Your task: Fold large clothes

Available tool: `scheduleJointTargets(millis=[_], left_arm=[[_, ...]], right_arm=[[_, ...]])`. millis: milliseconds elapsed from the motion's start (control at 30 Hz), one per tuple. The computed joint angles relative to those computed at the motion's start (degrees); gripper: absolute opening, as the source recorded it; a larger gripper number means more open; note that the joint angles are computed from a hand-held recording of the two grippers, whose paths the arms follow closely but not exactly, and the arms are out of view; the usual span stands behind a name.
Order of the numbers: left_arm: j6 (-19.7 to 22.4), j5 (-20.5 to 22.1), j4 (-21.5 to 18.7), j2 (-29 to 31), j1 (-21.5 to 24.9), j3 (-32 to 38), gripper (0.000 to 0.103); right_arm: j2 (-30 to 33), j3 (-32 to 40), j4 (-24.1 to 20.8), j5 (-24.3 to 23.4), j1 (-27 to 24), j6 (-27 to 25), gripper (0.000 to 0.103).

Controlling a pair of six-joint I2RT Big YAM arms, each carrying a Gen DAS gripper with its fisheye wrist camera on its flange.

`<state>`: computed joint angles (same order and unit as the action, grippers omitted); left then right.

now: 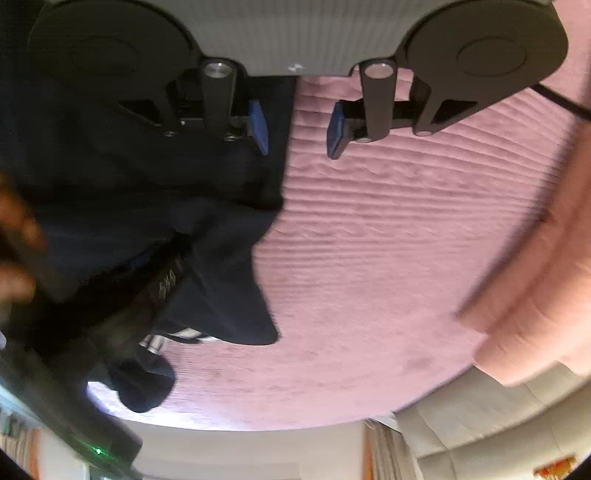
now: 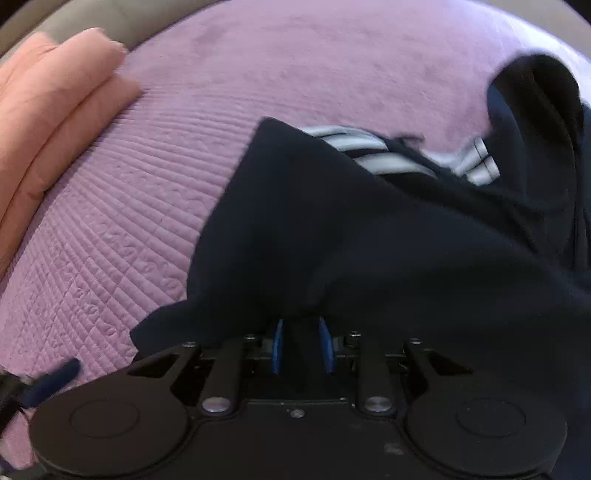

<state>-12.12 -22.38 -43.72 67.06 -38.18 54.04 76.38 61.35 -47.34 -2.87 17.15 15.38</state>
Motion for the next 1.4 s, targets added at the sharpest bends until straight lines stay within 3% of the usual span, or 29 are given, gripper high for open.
scheduleJointTargets(millis=[100,167,200,333,467,500,533,567,600,633,667,700,733,767,833,933,967,1067,1100,1167,1233,1300,1333,1400], left_arm=[[-2.49,-4.90,-3.12,-0.33,-1.55,2.34,0.042],[-1.93,-6.81,-3.45,-0.86,-2.82,3.87,0.043],[0.10,-6.00,-1.65,-1.16,-3.16,4.46,0.046],[5.40,2.34,6.22,2.22,-3.30,8.21,0.060],[6.35,11.85,11.64,9.64,-1.69,11.28,0.060],[5.97,12.90,10.54,11.96,-1.09,12.70,0.057],[5.08,13.09,7.84,14.30,-0.78,14.46,0.054],[4.24,12.14,4.37,16.76,-0.37,16.52,0.044],[3.53,10.15,1.17,18.54,0.00,18.31,0.030],[3.51,9.02,0.08,18.90,0.24,18.94,0.022],[3.49,8.73,-0.04,18.67,0.45,19.29,0.023],[3.32,8.52,-0.01,18.49,0.37,19.97,0.033],[3.48,8.32,0.24,18.71,0.07,20.88,0.039],[3.93,8.39,0.97,18.91,-0.47,21.85,0.046],[4.70,9.62,3.17,19.95,-1.56,24.24,0.047],[3.86,7.40,5.41,24.22,-3.34,29.55,0.053],[2.97,6.05,5.89,26.22,-3.90,31.94,0.059],[0.51,2.83,8.85,30.89,-4.94,37.37,0.076],[-0.30,-0.20,9.63,33.26,-5.13,40.00,0.079],[-3.51,-5.04,6.35,37.70,-5.23,46.65,0.076],[-4.29,0.06,7.21,40.10,-4.10,50.07,0.073],[-2.00,9.40,7.87,42.21,-2.79,52.99,0.072],[-0.34,11.96,8.27,43.07,-2.42,53.95,0.072],[2.52,12.10,6.36,46.17,-2.12,58.27,0.069]], right_arm=[[-4.94,-1.71,0.93,-5.79,-3.70,4.51,0.030],[-10.12,-3.92,0.21,-3.05,-5.29,6.42,0.031],[-12.94,-5.41,-0.49,-0.25,-6.02,6.85,0.031],[-22.34,-11.14,-4.96,11.28,-11.97,7.01,0.035],[-24.66,-14.76,-8.82,13.02,-22.63,2.81,0.036],[-24.61,-15.31,-9.71,13.53,-24.83,2.10,0.035],[-24.84,-16.23,-10.74,13.62,-27.14,1.79,0.015],[-25.24,-16.82,-11.61,11.94,-29.81,1.40,0.003],[-25.81,-17.16,-11.97,9.57,-32.35,1.56,0.000],[-26.88,-17.12,-12.63,6.98,-34.65,1.71,0.000],[-27.74,-16.83,-13.16,5.15,-35.93,1.88,0.000],[-27.96,-16.33,-13.21,4.32,-36.15,1.65,0.002],[-28.20,-15.63,-13.06,3.75,-36.01,0.86,0.015],[-28.16,-14.79,-12.22,3.81,-35.29,0.39,0.020],[-27.53,-13.02,-9.68,3.06,-34.26,-0.43,0.024],[-25.57,-10.19,-5.67,0.71,-34.59,-0.79,0.031],[-24.56,-9.40,-3.99,-0.29,-34.91,-0.53,0.033],[-18.98,-7.48,3.41,-1.10,-35.18,0.32,0.057],[-17.30,-7.00,5.91,0.08,-34.66,1.17,0.066],[-14.01,-5.88,10.90,0.25,-34.48,3.19,0.068],[-9.52,-2.87,12.84,0.07,-34.34,3.52,0.068],[-5.49,0.27,14.07,1.19,-33.84,2.51,0.068],[-3.30,1.88,14.79,1.52,-33.62,1.96,0.068],[0.64,5.12,15.33,1.45,-33.46,1.64,0.068]])
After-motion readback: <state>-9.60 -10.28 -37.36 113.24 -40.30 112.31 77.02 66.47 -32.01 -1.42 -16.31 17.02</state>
